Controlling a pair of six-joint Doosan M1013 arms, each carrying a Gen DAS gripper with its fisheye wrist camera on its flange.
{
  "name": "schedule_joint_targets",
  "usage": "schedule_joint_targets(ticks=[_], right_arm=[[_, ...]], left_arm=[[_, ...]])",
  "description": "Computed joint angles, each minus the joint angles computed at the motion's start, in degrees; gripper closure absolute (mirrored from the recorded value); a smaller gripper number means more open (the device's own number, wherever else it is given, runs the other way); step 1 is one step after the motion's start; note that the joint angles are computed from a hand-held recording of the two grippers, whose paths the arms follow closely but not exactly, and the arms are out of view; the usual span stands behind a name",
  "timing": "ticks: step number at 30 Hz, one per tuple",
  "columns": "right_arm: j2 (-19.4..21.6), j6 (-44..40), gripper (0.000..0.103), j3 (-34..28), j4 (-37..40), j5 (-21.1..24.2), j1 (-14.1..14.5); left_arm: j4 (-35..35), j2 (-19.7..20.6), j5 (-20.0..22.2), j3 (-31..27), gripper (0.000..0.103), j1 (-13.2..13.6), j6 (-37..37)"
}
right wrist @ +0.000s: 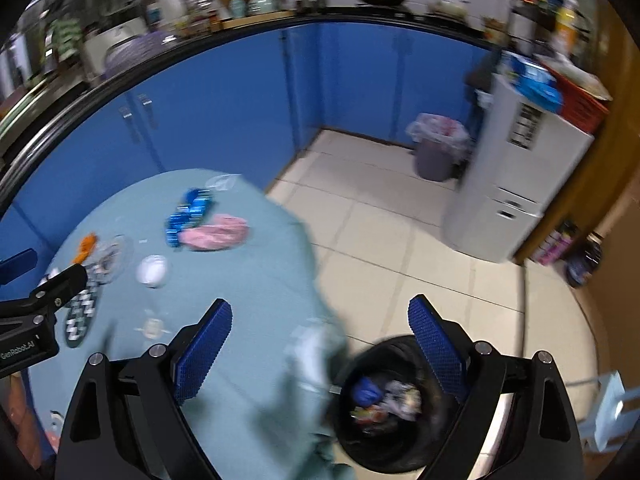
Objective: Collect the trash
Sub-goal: 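Move both grippers back over the table, then grasp the brown medicine bottle with the left gripper while the right gripper grasps the white round dish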
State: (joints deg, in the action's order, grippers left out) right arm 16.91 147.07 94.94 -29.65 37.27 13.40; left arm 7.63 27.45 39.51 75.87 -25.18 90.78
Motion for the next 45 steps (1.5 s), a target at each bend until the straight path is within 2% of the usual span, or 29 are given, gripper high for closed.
schedule_joint_targets(ticks=[3, 6, 9, 16, 20, 27, 33, 35, 36, 38, 41, 43, 45], right_arm=[[2.57, -5.94, 0.015, -3.06, 5.31, -1.73, 0.67], [5.48, -9.42, 0.015, -6.44, 7.45, -1.85, 1.89], [7.96, -11.55, 0.015, -9.34, 8.48, -0.65, 2.75], [13.20, -14.33, 0.015, -15.28, 10.49, 3.87, 3.59], [15.58, -15.34, 0.015, -17.98, 10.72, 6.55, 3.94], [18.15, -15.25, 0.015, -20.71, 7.76, 10.26, 4.63], [18.72, -14.38, 0.016, -21.01, 5.88, 10.25, 4.93], [18.86, -14.30, 0.016, -21.27, 5.35, 10.47, 5.12], [18.87, -14.21, 0.017, -21.25, 4.94, 10.37, 5.24], [18.72, -14.59, 0.023, -21.03, 4.99, 9.72, 5.40], [18.39, -16.00, 0.042, -20.57, 5.55, 8.34, 5.57], [18.04, -17.56, 0.064, -20.16, 6.41, 7.10, 5.80], [17.88, -16.58, 0.064, -20.03, 3.92, 7.65, 6.57]], left_arm=[[3.66, -0.19, -2.17, 0.92, 0.004, 2.06, -1.58], [4.54, 0.13, -3.25, 1.04, 0.004, 4.01, -1.28], [6.92, 1.08, -3.16, 0.64, 0.004, 5.96, -3.10], [4.50, 4.01, -1.70, -1.01, 0.004, 9.65, -0.42], [0.28, 5.82, -1.10, -2.40, 0.004, 11.29, 2.80], [-18.12, 9.09, 2.20, -6.08, 0.004, 14.32, 15.47], [-15.77, 10.01, 1.85, -6.75, 0.006, 14.25, 13.37], [-14.97, 10.13, 2.32, -6.80, 0.017, 14.25, 13.10], [-14.06, 10.13, 2.39, -6.71, 0.019, 14.22, 12.50], [-12.84, 10.11, 2.57, -6.61, 0.034, 14.32, 11.76], [-13.37, 9.93, 3.04, -6.29, 0.049, 14.79, 12.27], [-12.68, 9.73, 2.97, -6.05, 0.049, 14.81, 11.68], [-12.69, 9.44, 2.98, -5.68, 0.051, 14.84, 11.07]])
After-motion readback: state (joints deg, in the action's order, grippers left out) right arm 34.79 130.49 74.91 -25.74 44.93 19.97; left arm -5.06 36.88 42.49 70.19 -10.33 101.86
